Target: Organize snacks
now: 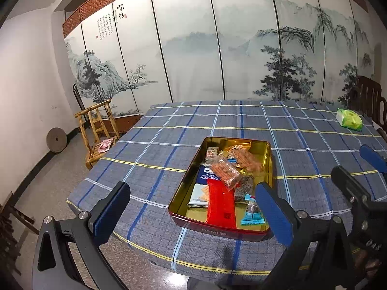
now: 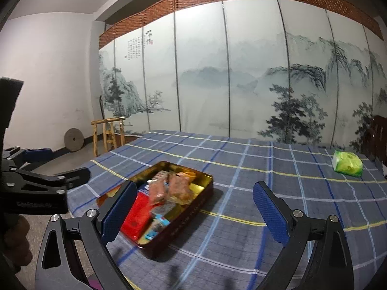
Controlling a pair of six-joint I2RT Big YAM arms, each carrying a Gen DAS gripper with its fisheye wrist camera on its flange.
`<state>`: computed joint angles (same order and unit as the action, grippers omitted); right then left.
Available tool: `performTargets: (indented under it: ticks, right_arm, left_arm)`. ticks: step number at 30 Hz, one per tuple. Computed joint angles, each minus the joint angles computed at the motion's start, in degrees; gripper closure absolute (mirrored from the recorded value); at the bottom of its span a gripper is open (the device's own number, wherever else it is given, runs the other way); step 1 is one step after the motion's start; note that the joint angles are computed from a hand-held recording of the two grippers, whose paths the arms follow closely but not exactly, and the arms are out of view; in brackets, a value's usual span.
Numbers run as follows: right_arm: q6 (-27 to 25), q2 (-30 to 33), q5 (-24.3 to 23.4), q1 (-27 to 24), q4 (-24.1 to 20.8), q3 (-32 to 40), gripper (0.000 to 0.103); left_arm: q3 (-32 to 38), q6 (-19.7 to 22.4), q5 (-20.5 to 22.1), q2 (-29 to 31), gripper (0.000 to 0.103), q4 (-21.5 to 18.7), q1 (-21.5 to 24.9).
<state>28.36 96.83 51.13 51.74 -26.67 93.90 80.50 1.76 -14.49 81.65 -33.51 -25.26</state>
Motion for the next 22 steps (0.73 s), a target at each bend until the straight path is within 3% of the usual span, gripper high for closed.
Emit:
performTargets:
  ticks: [9,13,17,22]
  right_arm:
    - [6.9,-5.4,-0.9,-4.3,-6.3,-7.6,0.006]
    - [11.5,-8.4,-7.5,-10.5,-13.6,-12.0,0.006]
    - [16.2,-10.2,-16.0,-18.9,-22.4,-16.3,0.006]
    - [18.6,-11.4,-23.4,-26.6,-25.6,-20.4,0.006]
  left_arm:
    - [2.6,0.6,-0.8,2.3,0.001,-2.3,-1.3]
    - [4.5,-1.3,1.7,3.4,0.000,-4.4,-0.8]
    - [4.7,-2.3,2.2,3.4,0.001,-3.6,-0.6]
    - [7.1,-2.0,0.4,4.3,0.001,-6.5,-1.2]
